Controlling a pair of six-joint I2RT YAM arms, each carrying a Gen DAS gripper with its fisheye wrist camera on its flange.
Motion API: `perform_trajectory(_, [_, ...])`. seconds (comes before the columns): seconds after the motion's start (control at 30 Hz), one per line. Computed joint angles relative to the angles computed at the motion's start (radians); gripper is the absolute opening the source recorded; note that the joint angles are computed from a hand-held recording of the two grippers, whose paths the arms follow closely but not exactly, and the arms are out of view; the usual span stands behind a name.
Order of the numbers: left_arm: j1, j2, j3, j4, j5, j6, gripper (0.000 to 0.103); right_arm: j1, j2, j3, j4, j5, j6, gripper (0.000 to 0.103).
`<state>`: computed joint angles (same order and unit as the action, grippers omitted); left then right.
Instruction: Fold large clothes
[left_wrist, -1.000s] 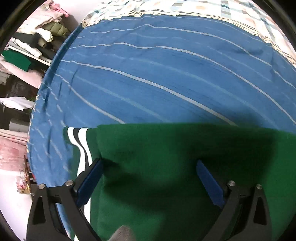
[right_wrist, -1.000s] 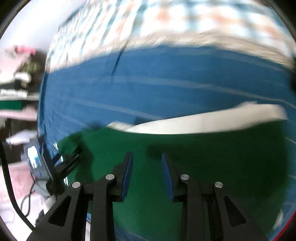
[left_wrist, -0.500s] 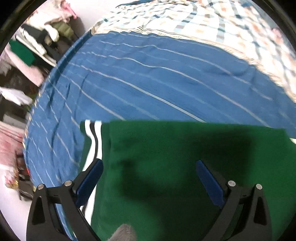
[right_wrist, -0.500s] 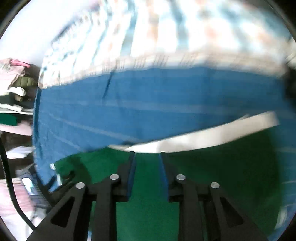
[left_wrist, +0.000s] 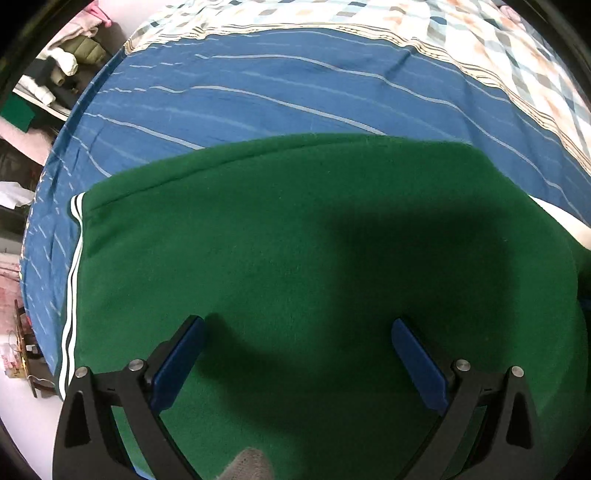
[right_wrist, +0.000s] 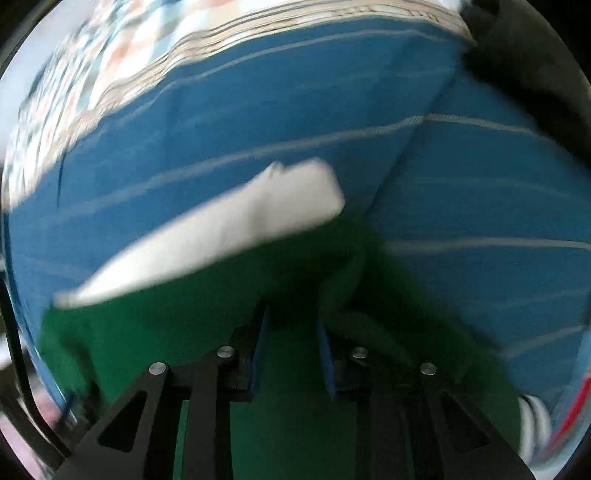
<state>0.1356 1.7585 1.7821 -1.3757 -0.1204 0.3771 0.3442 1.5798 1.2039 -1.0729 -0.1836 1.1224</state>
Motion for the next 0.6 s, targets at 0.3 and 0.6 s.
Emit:
perform_trajectory(0.3, [0.017, 0.030, 0.097, -0.065, -0.014, 0.011, 0.103, 0.032, 0.085, 0.294, -0.253, 0.045, -0.114, 0.028])
perform_trajectory(0.6, [0.098, 0.279, 0.389, -0.071, -0.067, 0.004, 0.103, 0.172, 0.374, 0.667, -0.194, -0.054, -0.134, 0.028])
